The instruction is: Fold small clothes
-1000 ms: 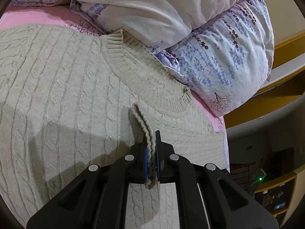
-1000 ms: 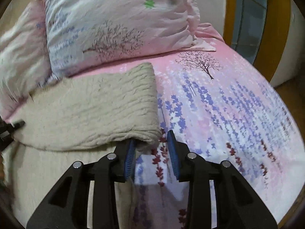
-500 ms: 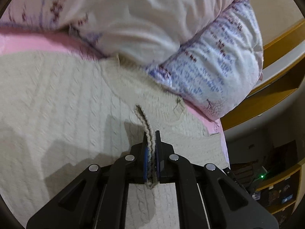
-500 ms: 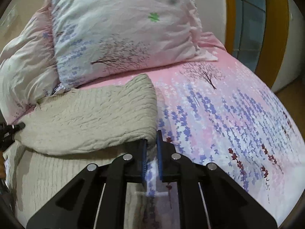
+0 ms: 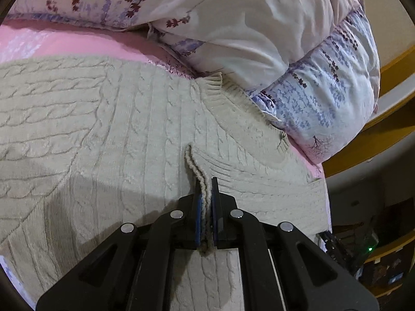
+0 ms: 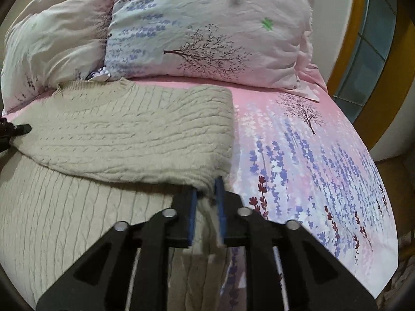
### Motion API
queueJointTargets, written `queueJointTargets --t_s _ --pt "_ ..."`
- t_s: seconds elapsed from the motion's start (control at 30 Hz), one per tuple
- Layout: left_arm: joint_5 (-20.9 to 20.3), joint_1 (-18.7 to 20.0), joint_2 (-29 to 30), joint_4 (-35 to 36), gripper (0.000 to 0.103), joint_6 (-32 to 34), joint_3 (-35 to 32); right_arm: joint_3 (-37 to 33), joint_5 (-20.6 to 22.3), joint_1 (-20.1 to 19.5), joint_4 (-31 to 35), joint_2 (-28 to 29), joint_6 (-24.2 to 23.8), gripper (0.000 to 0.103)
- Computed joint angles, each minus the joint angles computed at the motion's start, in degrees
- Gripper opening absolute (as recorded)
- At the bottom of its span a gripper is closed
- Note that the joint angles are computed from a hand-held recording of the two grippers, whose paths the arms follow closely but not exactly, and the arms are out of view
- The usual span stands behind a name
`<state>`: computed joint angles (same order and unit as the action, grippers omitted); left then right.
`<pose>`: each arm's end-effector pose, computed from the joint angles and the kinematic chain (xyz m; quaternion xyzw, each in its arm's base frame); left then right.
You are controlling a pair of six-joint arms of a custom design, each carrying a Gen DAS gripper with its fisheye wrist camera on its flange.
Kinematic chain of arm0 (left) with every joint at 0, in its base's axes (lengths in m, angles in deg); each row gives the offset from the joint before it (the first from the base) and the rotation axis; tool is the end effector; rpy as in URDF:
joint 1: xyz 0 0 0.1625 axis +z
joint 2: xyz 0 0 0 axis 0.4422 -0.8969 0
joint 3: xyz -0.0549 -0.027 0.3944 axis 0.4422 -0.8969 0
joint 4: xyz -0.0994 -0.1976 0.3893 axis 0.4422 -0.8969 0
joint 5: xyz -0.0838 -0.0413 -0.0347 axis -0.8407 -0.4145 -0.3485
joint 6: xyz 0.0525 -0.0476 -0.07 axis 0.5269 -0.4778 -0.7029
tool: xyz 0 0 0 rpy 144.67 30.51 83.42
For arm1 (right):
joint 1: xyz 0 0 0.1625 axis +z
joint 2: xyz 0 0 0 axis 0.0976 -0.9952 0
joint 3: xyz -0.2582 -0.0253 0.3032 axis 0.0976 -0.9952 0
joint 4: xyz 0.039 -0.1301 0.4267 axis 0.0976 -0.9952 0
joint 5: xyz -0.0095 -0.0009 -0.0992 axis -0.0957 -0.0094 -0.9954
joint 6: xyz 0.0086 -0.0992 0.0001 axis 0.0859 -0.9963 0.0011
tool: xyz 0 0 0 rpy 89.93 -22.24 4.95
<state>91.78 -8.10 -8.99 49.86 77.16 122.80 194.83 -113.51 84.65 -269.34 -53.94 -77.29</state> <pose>-0.1064 -0.2515 0.1820 -0.1126 0.9104 -0.3848 0.1024 0.0960 -0.3321 0.2392 0.3154 -0.8557 0.2570 0.3198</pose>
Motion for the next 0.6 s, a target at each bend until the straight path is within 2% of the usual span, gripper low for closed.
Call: queueJointTargets --t_s 0.03,0.07,0.13,0.2,0.27,0.37,0.47,0.53,0.57,0.6 --pt "0.02 -0.1 0.51 0.3 0.005 0.13 -0.18 -0.09 0.29 -0.16 1.91 -1.06 0.32 0.036" --pt "0.07 -0.21 0.74 0.35 0.005 0.08 -0.25 0.0 1.37 -0.55 4.63 -3.14 0.92 0.039" --pt "0.22 -0.15 0.03 -0.19 0.006 0.03 0.02 0.64 5.27 -1.61 8.69 -8.14 0.98 0.039" --pt "0.32 -0.26 -0.59 -0.59 0.006 -0.33 0.39 0.94 8.28 -2.09 10.01 -11.19 1.66 0.039" --pt "0.26 -0.42 -0.42 -0.5 0.006 -0.71 0.37 0.15 10.81 -2.47 11.21 -12.44 4.57 0.039" --pt "0.12 -0.43 -0.33 -0.18 0.006 -0.8 0.29 -4.0 9.7 -2.45 12.67 -7.74 11.62 0.039" --pt "0.21 -0.36 -0.63 -0.48 0.006 -0.98 0.29 -8.61 11.33 -4.59 18.5 -3.43 19.14 0.039" --pt "0.28 -0.4 -0.82 -0.56 0.006 -0.99 0.42 -10.53 12.53 -5.93 21.94 -1.56 22.2 0.039" --pt "0.29 -0.36 -0.75 -0.61 0.006 -0.84 0.43 -11.39 13.11 -6.65 23.77 -0.5 23.36 0.034" --pt "0.28 -0.38 -0.66 -0.61 0.006 -0.73 0.46 -11.71 13.36 -6.98 24.47 0.06 23.71 0.023"
